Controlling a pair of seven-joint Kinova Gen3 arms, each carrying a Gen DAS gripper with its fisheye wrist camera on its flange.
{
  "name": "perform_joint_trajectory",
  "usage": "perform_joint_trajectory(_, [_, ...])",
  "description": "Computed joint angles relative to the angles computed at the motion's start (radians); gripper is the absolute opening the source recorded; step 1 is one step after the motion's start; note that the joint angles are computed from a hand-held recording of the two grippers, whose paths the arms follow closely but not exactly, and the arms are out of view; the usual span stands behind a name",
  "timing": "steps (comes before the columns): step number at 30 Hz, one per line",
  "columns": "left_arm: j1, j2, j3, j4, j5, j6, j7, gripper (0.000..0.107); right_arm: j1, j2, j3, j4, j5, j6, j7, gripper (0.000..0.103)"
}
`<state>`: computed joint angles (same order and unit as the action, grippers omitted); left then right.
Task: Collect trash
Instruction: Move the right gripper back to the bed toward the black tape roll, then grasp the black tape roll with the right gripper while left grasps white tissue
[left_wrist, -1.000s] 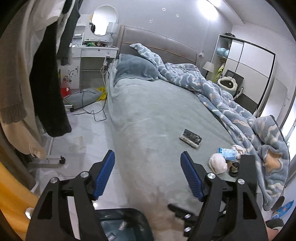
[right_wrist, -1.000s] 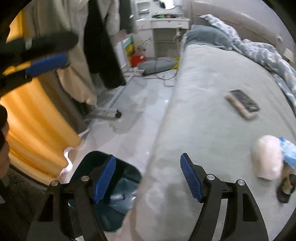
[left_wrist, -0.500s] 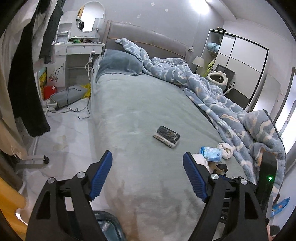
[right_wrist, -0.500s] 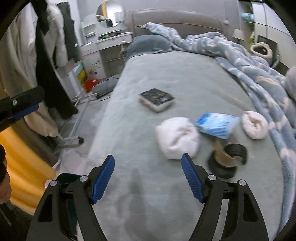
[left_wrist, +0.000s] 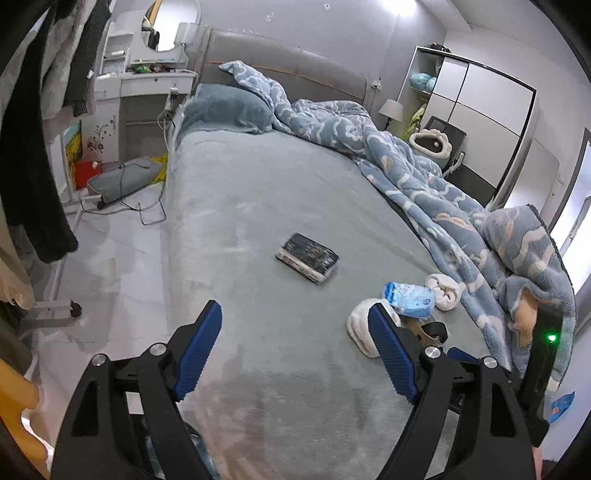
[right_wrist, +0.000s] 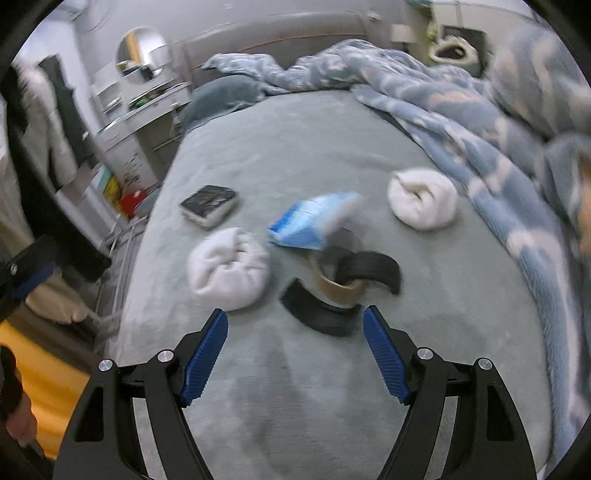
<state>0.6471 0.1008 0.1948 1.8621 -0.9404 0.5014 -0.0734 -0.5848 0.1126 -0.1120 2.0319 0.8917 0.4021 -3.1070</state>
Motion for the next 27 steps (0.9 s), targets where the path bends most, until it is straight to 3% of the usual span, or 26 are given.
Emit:
perform_joint_trajectory(6, [0.044,0.077,-0.013,-0.067,0.014,0.029,-0.029,0.083,-0.021,0.019,0.033,0.023,0.068,-0.03,-0.168,0.077])
perform_joint_trajectory(9, [0.047,0.104,-0.024,-0.101,0.092,0.026,-0.098,0.083,-0.024,0.025,0.036,0.02,0.101,-0.024,-0.213,0.077])
perform_joint_trajectory(12, [0.055,0.127,-0.038,-0.133,0.162,0.033,-0.162,0.082,-0.015,0.036,0.037,0.012,0.095,-0.029,-0.205,0.076])
perform_joint_trajectory(20, [0.1,0.163,-0.095,-0.174,0.245,0.027,-0.218,0.082,-0.009,0.046,0.055,0.011,0.072,-0.06,-0.151,0.051])
perform_joint_trajectory(27, [0.128,0.187,-0.123,-0.187,0.269,0.004,-0.234,0.082,-0.01,0.019,0.058,0.031,0.094,-0.075,-0.128,0.049])
